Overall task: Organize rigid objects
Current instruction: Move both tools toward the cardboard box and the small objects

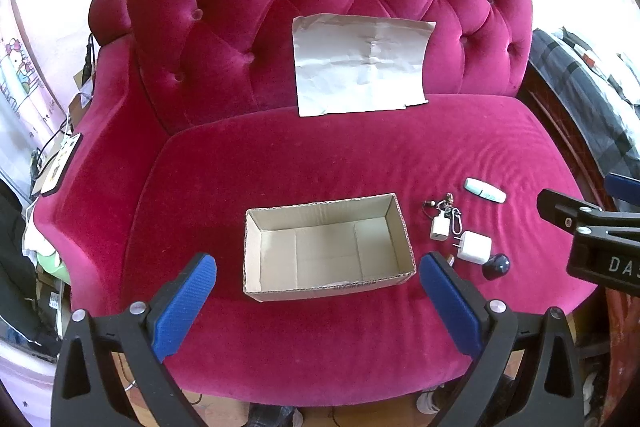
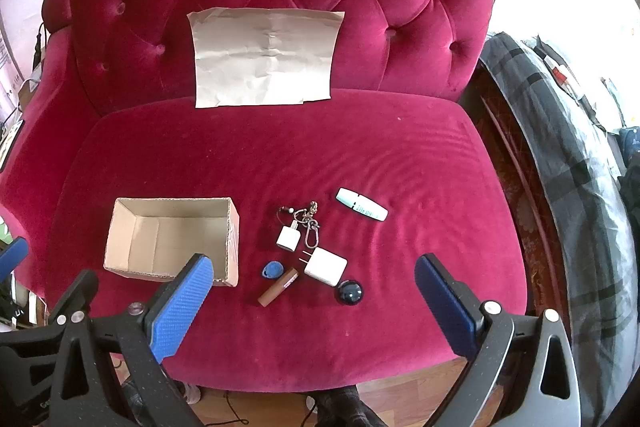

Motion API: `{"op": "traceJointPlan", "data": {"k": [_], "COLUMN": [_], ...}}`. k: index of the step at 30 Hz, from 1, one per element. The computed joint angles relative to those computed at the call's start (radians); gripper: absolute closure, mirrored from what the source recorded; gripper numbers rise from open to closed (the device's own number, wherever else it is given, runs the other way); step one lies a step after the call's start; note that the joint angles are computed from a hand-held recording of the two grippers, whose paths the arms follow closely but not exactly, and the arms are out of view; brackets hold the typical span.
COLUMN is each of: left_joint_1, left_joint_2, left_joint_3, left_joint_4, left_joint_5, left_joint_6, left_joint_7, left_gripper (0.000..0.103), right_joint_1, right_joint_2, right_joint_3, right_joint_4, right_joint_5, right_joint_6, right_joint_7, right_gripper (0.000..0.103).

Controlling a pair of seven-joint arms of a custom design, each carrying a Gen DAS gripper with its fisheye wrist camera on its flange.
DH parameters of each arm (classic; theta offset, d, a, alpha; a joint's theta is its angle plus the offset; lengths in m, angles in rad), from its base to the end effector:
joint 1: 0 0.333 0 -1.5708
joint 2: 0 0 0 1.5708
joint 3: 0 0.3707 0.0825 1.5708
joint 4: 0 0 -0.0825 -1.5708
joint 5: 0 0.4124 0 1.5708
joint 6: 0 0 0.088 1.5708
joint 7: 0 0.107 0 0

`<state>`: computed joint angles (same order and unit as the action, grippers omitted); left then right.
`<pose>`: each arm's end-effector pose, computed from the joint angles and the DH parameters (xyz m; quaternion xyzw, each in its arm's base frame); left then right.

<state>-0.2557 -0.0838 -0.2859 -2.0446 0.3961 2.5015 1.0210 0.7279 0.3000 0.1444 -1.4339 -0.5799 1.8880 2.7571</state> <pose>0.5059 -0.3135 0.5798 -0.5828 0.7521 -0.2118 0.2231 0.5017 0.5096 0.5971 -0.6159 0.7406 -0.2317 0.1357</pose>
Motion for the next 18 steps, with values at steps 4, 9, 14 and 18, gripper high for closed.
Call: {"op": "traceJointPlan", "data": {"k": [4, 9, 14, 18], "left_joint_1": [0.002, 0.000, 0.002, 0.007], "left_joint_2": [0.004, 0.007, 0.010, 0.010], "left_joint_3": [0.002, 0.002, 0.006, 0.010], "left_joint_4": [0.005, 0.008, 0.005, 0.001], "left_joint_5": [0.007, 0.019, 0.028, 0.027], "left_joint_6": [-0.004, -0.006, -0.001, 0.007], "left_joint_7": [-0.006, -0.022, -0.028, -0.025], "left_gripper": [0.000, 0.000, 0.000, 0.000], "right_joint_1": [-0.001, -0.001, 0.000, -0.003], "right_joint_2": [0.005, 0.008, 0.005, 0.004], "right_joint_3": [-0.001, -0.002, -0.004, -0.004], "right_joint_4": [0.002, 0.008, 0.003, -0.004], "right_joint_5": [0.003, 0.006, 0.003, 0.004], "right_joint_6": [0.002, 0.000, 0.002, 0.005], "right_joint_7": [-0.005, -0.008, -0.005, 0.003], "right_gripper": [0.000, 0.000, 0.000, 0.000]}}
